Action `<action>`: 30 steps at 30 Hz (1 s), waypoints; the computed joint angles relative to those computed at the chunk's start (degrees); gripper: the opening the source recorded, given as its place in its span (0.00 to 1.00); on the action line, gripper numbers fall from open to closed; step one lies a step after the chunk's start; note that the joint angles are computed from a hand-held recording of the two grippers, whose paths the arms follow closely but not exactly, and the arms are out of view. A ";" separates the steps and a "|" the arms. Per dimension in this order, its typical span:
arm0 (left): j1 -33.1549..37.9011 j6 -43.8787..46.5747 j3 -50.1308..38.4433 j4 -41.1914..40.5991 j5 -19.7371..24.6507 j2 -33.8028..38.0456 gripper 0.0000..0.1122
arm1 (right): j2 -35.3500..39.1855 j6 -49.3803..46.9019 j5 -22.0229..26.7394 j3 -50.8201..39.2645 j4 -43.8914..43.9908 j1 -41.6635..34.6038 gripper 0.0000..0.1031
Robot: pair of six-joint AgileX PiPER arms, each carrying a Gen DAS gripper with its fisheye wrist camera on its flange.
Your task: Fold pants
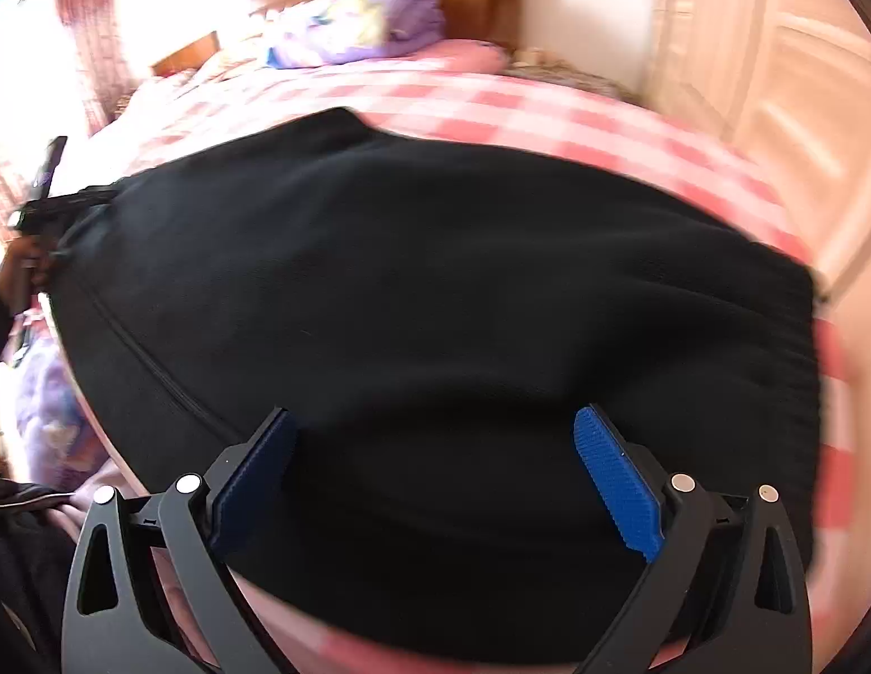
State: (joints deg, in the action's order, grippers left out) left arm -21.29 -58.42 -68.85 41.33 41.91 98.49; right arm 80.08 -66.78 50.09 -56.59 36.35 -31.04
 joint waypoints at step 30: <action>-18.16 -55.79 32.73 37.88 -23.96 -26.82 0.90 | -11.48 1.92 -6.52 10.90 4.33 1.57 0.95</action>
